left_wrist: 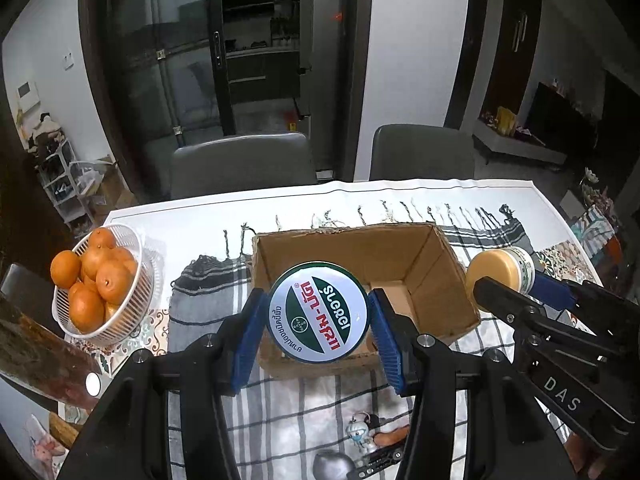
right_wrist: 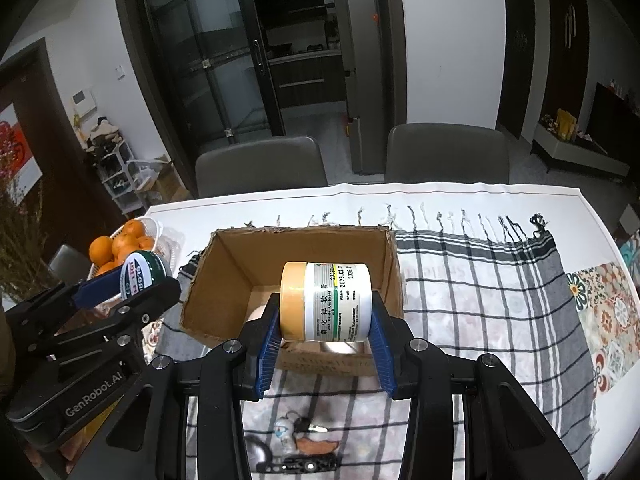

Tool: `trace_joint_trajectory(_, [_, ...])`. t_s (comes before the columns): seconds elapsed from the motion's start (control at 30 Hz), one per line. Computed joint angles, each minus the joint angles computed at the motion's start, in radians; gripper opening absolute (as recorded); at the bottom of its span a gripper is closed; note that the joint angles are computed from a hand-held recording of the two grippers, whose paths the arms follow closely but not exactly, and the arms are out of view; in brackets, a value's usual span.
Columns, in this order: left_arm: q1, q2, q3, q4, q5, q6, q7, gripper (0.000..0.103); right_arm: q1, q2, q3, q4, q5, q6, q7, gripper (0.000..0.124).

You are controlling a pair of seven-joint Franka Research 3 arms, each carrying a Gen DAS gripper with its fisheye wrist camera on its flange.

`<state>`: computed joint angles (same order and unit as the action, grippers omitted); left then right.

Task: Organize rigid objects
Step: 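Lift the green tin and pill bottle and carry both toward the box, then open both grippers to drop the green tin and pill bottle into the box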

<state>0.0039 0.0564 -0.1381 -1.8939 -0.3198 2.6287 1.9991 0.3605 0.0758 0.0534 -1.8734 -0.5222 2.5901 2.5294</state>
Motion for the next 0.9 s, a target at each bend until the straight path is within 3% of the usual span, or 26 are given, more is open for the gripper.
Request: trace_joint_trajectory(0.9, [0.023,0.205,-0.037,0.161,0.190,-0.085,-0.145,0.051,0.025,0.179,-0.060,0.153,0.177,-0.079,-0.180,0.042])
